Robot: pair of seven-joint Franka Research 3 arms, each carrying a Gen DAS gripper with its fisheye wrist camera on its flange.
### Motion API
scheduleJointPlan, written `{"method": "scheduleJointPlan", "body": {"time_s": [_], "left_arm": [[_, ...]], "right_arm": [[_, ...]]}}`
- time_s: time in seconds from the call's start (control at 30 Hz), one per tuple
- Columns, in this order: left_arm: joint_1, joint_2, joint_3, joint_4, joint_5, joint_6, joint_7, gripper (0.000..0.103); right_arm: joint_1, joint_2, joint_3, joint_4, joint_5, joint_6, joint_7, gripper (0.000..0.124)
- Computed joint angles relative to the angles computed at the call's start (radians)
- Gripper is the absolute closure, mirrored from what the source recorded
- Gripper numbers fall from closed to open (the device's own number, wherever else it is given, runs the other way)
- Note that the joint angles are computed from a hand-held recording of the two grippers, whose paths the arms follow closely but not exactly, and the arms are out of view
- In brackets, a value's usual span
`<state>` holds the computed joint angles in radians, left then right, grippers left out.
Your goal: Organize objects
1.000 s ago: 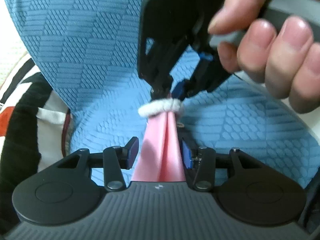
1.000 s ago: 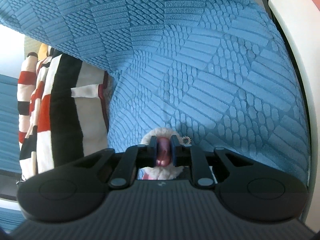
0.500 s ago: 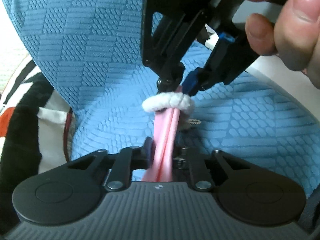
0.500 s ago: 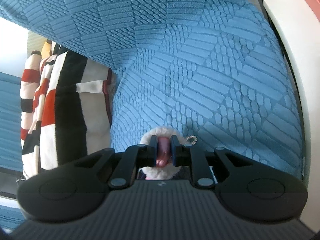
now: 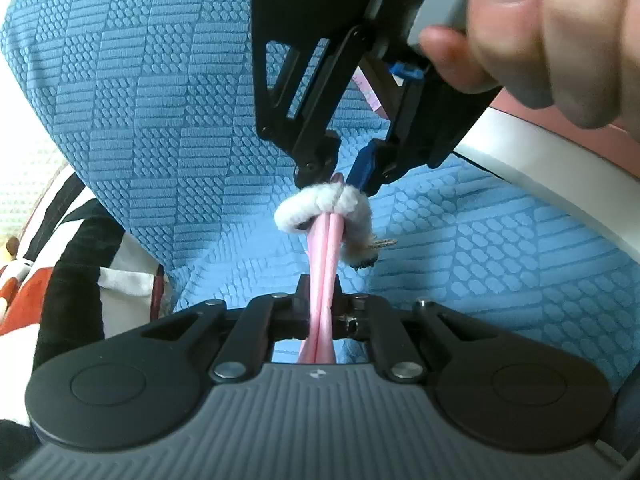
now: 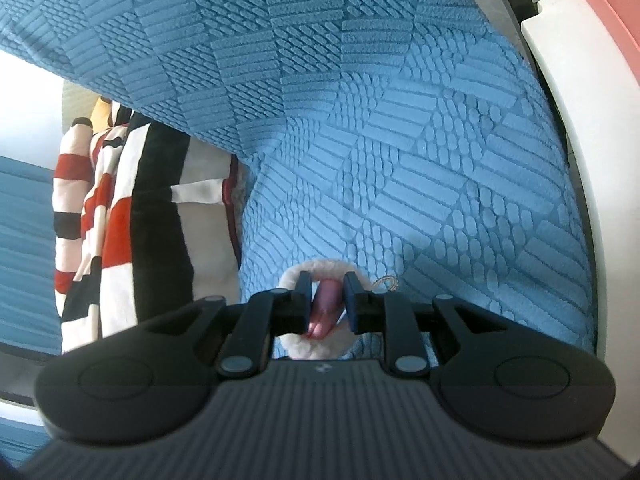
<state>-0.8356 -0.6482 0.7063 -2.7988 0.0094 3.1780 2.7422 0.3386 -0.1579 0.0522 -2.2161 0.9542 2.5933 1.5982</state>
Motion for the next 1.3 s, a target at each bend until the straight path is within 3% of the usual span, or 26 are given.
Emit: {"method": "scheduleJointPlan", "body": {"time_s": [0.23, 0.53, 0.67, 0.9, 1.17, 1.3], "left_arm": [[-0.028, -0.025, 0.032, -0.009, 0.021, 0.023, 0.026, 0.096], [-0.029, -0.032, 0.036, -0.02, 0.052, 0.042, 0.008, 0.096], [-0.023, -0.029, 0.028, -0.007, 0.043, 0.005, -0.017, 0.096], [-0.008, 0.013, 0.011, 0.014, 0.018, 0.015, -0.044, 0.095], [0.003, 0.027, 0.003, 0.023, 0.02, 0.011, -0.055, 0.095], [-0.001, 0.03, 0.005, 0.027, 0.013, 0.008, -0.051, 0.095]], "right_arm": [[-0.003, 0.02, 0.011, 0.024, -0.074, 0.011, 0.046, 0.104], [0.0, 0.036, 0.013, 0.035, -0.072, 0.007, 0.046, 0.103], [-0.001, 0.04, 0.017, 0.036, -0.1, 0.006, 0.065, 0.102], [0.007, 0.015, 0.006, 0.017, -0.026, 0.024, 0.031, 0.096], [0.018, 0.014, 0.002, 0.013, 0.046, -0.035, -0.025, 0.096], [0.016, 0.011, 0.011, 0.012, 0.037, -0.022, -0.017, 0.096]]}}
